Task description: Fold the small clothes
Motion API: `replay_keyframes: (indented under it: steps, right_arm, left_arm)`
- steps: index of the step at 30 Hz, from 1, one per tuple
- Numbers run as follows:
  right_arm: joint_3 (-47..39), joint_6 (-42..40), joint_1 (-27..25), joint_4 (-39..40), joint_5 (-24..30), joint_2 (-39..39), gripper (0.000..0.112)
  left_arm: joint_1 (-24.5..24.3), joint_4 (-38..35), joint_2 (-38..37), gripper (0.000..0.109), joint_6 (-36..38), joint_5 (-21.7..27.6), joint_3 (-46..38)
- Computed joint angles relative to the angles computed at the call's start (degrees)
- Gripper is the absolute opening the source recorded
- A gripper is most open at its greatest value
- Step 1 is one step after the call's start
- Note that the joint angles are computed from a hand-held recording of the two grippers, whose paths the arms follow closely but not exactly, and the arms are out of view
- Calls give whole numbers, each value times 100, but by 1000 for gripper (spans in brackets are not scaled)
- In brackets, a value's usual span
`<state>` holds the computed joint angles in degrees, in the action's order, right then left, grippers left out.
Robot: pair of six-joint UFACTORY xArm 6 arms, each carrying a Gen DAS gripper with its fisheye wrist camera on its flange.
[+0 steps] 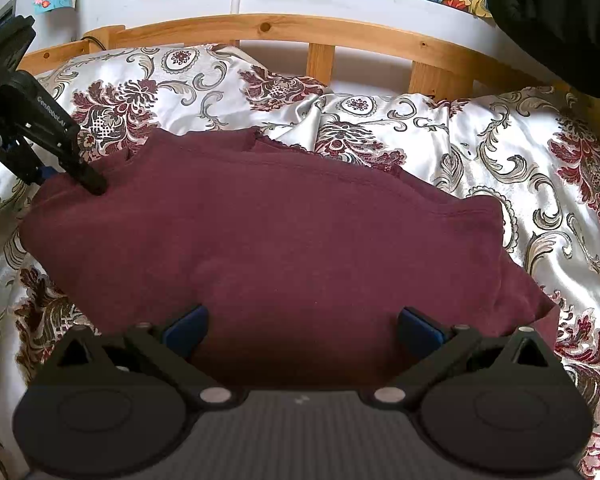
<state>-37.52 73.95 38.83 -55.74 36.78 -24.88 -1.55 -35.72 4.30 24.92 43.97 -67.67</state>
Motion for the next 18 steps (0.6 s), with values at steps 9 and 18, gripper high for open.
replay_keyframes:
  steps: [9, 18]
  right_arm:
    - [-89, -204, 56, 182, 175, -4, 103]
    - [-368, -523, 187, 828, 1087, -275, 103]
  left_arm:
    - [-227, -699, -534, 21, 908, -780, 567]
    - [-760, -619, -1090, 19, 681, -771, 516]
